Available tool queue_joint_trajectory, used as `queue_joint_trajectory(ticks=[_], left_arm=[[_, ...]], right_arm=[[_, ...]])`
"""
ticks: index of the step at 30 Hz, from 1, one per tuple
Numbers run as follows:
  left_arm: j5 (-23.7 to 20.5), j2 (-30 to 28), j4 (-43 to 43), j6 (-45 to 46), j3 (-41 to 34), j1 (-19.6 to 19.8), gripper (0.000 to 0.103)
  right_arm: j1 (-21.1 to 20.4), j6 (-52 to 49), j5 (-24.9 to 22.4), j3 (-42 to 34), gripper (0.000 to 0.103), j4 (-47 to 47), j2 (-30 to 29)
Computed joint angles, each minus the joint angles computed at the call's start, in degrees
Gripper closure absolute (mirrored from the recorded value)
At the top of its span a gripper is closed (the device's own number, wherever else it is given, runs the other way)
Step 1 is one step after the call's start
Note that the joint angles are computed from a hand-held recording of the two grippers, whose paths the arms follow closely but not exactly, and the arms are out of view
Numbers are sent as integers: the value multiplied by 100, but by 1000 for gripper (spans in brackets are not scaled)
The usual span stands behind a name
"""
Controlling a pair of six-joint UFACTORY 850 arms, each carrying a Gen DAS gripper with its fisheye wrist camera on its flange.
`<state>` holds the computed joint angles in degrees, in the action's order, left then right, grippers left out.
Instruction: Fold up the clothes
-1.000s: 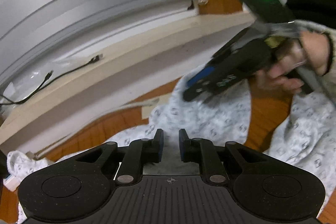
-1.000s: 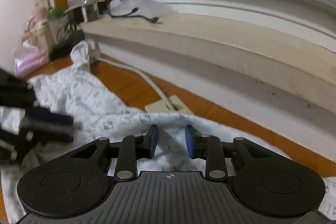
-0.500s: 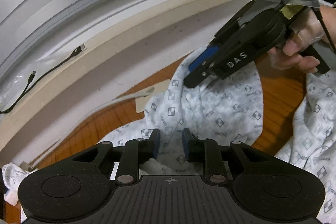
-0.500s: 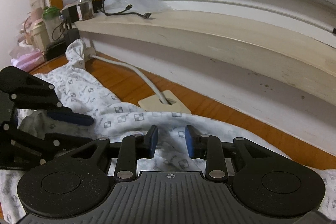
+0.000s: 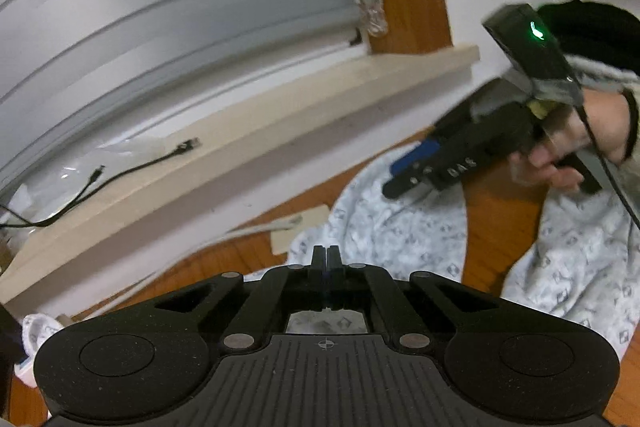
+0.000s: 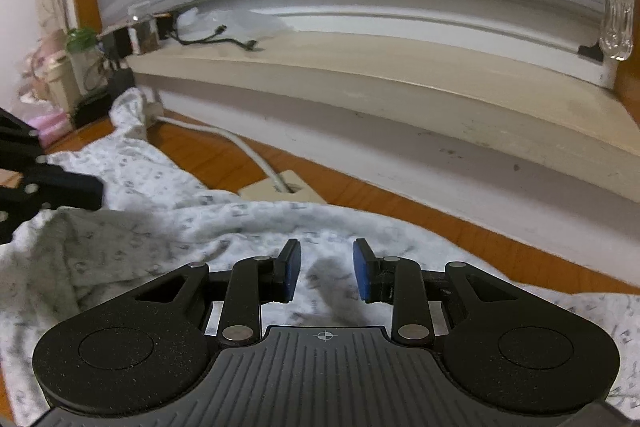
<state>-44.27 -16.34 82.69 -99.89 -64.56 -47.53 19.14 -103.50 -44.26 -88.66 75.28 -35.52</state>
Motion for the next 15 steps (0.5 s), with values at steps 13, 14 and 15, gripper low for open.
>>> queue_joint_trajectory(ticks=[13, 14, 15], left_arm=[[753, -243, -528, -22, 51, 445, 72], [812, -234, -474, -92, 66, 462, 75], [824, -237, -432, -83, 65, 466, 81]], right_arm=[[35, -794, 60, 665, 73, 481, 261], [16, -800, 44, 674, 73, 511, 250], [-2, -806, 28, 683, 73, 541, 239]])
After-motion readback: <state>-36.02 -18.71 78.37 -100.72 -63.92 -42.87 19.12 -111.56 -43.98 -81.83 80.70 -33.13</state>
